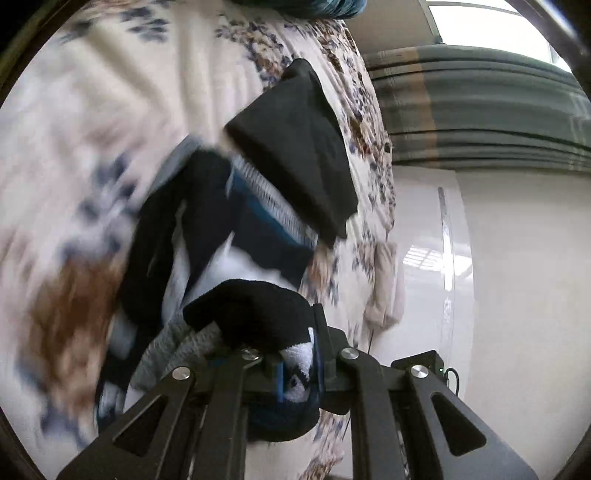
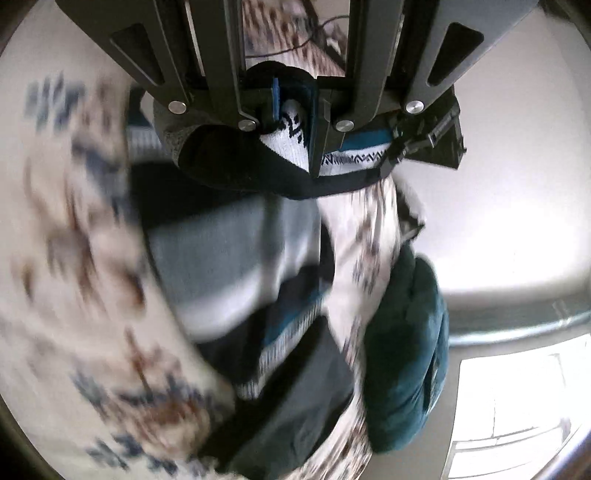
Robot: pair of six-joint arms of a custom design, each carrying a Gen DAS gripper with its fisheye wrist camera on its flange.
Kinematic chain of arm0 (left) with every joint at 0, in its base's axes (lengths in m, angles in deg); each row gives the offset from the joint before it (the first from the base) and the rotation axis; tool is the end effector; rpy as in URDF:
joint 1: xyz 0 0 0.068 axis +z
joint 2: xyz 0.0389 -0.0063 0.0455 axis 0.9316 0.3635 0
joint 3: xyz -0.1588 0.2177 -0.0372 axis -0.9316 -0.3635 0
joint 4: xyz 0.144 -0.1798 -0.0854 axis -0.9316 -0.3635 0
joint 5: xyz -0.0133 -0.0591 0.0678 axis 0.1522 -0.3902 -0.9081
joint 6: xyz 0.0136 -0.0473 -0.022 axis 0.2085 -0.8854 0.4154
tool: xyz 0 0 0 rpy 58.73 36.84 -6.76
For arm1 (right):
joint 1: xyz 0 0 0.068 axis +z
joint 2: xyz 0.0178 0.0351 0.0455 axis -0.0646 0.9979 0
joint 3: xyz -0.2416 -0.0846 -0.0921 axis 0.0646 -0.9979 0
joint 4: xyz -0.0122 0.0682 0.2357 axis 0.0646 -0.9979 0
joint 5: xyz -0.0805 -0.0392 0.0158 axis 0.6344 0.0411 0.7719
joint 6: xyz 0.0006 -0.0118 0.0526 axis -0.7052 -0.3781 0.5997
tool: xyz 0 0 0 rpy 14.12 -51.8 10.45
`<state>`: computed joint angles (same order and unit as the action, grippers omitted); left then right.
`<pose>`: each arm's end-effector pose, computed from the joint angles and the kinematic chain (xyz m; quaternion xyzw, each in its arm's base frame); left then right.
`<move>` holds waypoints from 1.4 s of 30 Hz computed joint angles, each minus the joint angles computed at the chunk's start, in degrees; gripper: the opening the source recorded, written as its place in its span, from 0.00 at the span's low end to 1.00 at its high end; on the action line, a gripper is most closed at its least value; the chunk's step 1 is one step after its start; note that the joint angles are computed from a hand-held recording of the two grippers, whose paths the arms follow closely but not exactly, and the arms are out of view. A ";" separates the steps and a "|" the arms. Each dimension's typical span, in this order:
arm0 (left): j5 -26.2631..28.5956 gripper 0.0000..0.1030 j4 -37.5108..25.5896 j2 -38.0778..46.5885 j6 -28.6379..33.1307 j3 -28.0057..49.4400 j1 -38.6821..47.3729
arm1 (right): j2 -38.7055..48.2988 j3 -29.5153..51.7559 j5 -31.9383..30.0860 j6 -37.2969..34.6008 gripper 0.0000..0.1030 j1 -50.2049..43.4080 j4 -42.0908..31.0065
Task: Fold small clothes
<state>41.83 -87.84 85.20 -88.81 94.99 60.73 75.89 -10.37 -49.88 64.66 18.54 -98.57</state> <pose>0.2444 -0.0612 0.2453 -0.1381 0.8620 -0.4799 0.0870 0.1600 0.0849 0.2802 0.2596 0.8565 0.4374 0.0884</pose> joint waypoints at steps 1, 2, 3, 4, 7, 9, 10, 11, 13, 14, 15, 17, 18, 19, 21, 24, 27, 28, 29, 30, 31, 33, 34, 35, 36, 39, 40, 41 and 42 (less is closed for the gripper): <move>-0.27 0.09 1.53 5.28 0.62 2.92 -0.07 | 5.40 1.19 -1.71 -2.20 0.11 -3.66 2.52; 0.38 0.10 3.51 10.44 0.88 5.73 0.18 | 9.39 2.29 -3.97 -4.39 0.11 -6.89 4.01; 0.39 0.11 3.33 15.43 1.91 9.35 0.08 | 14.72 3.78 -5.63 -5.73 0.11 -9.26 6.49; -0.01 0.14 1.90 19.44 2.91 12.82 -0.27 | 19.70 5.45 -6.39 -6.36 0.14 -10.87 8.27; 1.86 0.37 4.80 27.20 0.35 17.33 0.61 | 29.11 7.82 -10.37 -5.84 0.23 -15.61 14.01; 5.26 0.52 12.74 27.83 -5.63 14.61 1.91 | 32.20 9.77 -11.32 -5.60 0.36 -17.64 16.19; 5.96 0.55 15.39 26.94 -7.47 12.84 2.52 | 32.30 9.79 -11.25 -5.18 0.51 -18.10 17.72; 6.46 0.55 17.39 26.10 -8.52 11.30 3.25 | 31.69 9.58 -11.16 -4.95 0.57 -18.68 19.25; 5.85 0.58 19.27 24.61 -9.32 9.69 4.61 | 30.79 11.24 -10.28 -8.48 0.61 -19.76 16.17; 3.31 0.58 16.68 23.68 -6.81 10.64 4.84 | 31.26 13.89 -8.97 -12.44 0.62 -19.71 11.43; 2.03 0.58 15.17 23.96 -5.12 12.06 4.76 | 31.71 15.91 -8.00 -15.81 0.62 -19.72 7.08; -1.97 0.58 7.16 25.20 3.58 17.30 3.90 | 34.80 21.62 -3.15 -23.12 0.62 -18.16 -2.25; -5.79 0.58 1.71 27.22 9.31 21.68 2.61 | 36.88 24.27 -0.82 -25.84 0.62 -17.05 -5.85; -10.04 0.58 -4.00 29.46 15.43 26.28 0.89 | 39.27 26.43 1.21 -28.14 0.62 -16.10 -7.92; -16.73 0.56 -11.31 34.42 23.25 33.53 -2.36 | 42.41 28.46 4.09 -30.62 0.62 -14.73 -9.80; -19.29 0.05 -11.35 37.12 27.25 35.04 -3.76 | 47.67 30.70 6.04 -31.84 0.56 -13.57 -8.81; -17.98 0.05 -10.81 39.08 25.19 36.22 -2.24 | 47.88 29.54 8.36 -30.47 0.13 -13.05 -5.64; -17.51 0.05 -11.34 40.24 25.23 36.77 -1.82 | 47.00 28.94 9.22 -30.06 0.12 -13.03 -5.28; -17.42 0.05 -11.65 41.62 25.04 37.30 -1.61 | 47.88 29.46 10.94 -29.85 0.12 -13.36 -5.80; -17.25 0.07 -11.72 42.40 24.45 37.40 -1.61 | 49.34 30.14 10.28 -29.90 0.12 -13.83 -5.94; -16.80 0.09 -11.93 42.02 24.24 36.94 -1.53 | 51.05 31.33 9.34 -30.28 0.12 -14.14 -6.68; -14.37 0.29 -12.76 39.49 24.13 35.87 -0.75 | 53.27 34.79 7.24 -32.61 0.15 -14.49 -11.19; -13.32 0.60 -12.72 37.27 23.76 34.71 -0.09 | 53.11 35.79 5.95 -33.55 0.20 -14.97 -12.70; -11.60 0.75 -10.44 34.47 23.31 31.68 0.71 | 52.58 36.66 4.30 -34.99 0.28 -15.70 -14.49; -9.01 0.89 -6.26 30.06 22.02 26.39 2.08 | 51.64 37.25 2.81 -37.05 0.45 -16.64 -16.59; -2.45 0.89 -2.36 21.26 18.06 15.47 5.49 | 46.06 35.21 -1.40 -42.56 0.74 -19.76 -21.65; -1.76 0.89 -1.82 18.29 17.32 12.32 6.11 | 44.53 34.47 -2.78 -44.97 0.78 -20.94 -24.40; -1.14 0.89 -1.13 14.98 16.18 9.02 6.65 | 43.55 34.26 -3.33 -46.68 0.81 -21.76 -26.99; -0.83 0.89 -0.87 10.36 14.96 4.64 7.18 | 42.21 33.31 -4.00 -48.98 0.83 -22.83 -29.51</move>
<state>40.99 -88.71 95.56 -73.84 99.64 67.90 118.10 22.94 -53.88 15.68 -4.29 -128.08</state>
